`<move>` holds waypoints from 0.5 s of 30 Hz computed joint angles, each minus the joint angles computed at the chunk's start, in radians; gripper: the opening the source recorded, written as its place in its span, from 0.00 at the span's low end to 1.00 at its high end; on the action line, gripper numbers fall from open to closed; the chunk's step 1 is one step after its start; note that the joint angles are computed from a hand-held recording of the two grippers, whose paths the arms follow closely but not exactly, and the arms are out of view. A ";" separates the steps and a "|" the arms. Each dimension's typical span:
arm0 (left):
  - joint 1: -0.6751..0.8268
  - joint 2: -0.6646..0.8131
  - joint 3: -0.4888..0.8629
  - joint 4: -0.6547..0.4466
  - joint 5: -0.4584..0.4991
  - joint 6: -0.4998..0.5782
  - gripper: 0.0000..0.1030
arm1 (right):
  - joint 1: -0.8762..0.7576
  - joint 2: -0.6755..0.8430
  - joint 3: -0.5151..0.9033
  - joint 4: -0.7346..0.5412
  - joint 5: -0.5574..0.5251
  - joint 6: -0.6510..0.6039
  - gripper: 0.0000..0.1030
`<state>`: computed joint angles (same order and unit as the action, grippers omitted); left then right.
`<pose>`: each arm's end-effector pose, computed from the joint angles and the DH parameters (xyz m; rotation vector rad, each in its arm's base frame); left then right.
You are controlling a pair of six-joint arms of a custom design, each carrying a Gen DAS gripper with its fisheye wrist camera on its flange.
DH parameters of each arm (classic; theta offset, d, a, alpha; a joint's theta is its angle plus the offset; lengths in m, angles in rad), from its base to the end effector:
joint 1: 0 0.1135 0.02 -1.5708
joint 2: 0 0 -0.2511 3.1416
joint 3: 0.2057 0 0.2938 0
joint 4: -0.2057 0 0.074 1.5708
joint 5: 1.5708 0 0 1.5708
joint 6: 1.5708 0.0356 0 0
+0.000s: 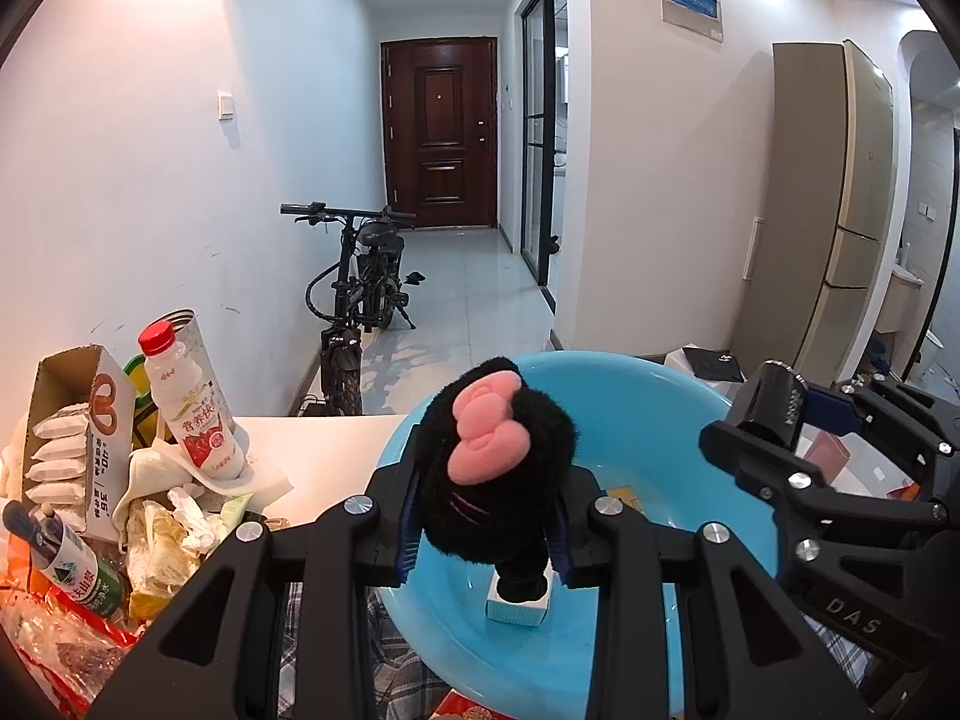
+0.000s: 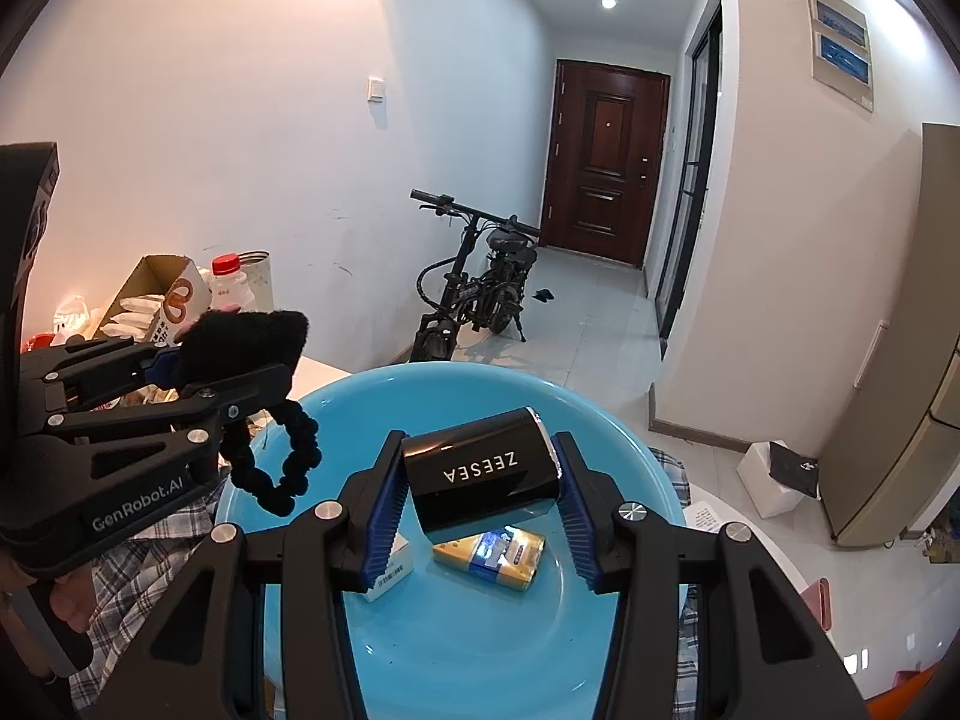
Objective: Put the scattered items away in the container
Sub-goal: 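Open the right tool to drop the ZEESA box into the basin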
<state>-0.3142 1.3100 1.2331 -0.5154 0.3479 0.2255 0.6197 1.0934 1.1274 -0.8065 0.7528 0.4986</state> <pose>0.3156 -0.1153 0.3339 0.7650 2.0130 -0.4270 0.2271 0.1321 0.3365 0.2208 2.1022 -0.2321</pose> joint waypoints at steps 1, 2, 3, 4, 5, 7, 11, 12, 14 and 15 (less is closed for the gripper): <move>0.000 0.001 0.001 -0.001 0.001 0.001 0.31 | -0.001 0.002 0.001 -0.005 0.001 0.002 0.48; 0.000 0.002 0.001 -0.002 0.003 0.002 0.31 | -0.002 0.004 0.003 -0.010 0.005 0.005 0.48; 0.000 0.002 0.001 -0.002 0.003 0.002 0.31 | -0.002 0.008 0.008 -0.014 0.008 0.007 0.48; -0.002 0.001 0.002 -0.003 0.001 0.002 0.31 | -0.002 0.009 0.009 -0.017 0.009 0.009 0.48; -0.002 0.002 0.002 -0.002 -0.001 0.000 0.31 | -0.002 0.008 0.010 -0.020 0.011 0.010 0.57; -0.002 0.005 0.004 -0.001 -0.004 -0.004 0.31 | 0.002 0.012 0.013 -0.030 0.033 0.020 0.82; -0.001 -0.003 -0.002 0.001 0.003 -0.002 0.31 | 0.004 0.005 0.016 -0.046 0.055 0.036 0.87; 0.001 -0.002 -0.001 0.001 0.007 -0.001 0.31 | 0.005 0.007 0.019 -0.051 0.061 0.038 0.87; 0.001 0.003 0.002 0.000 0.009 -0.001 0.31 | 0.007 0.002 0.022 -0.061 0.074 0.041 0.87; 0.001 0.005 0.003 0.000 0.007 -0.001 0.31 | 0.007 0.001 0.024 -0.062 0.077 0.043 0.87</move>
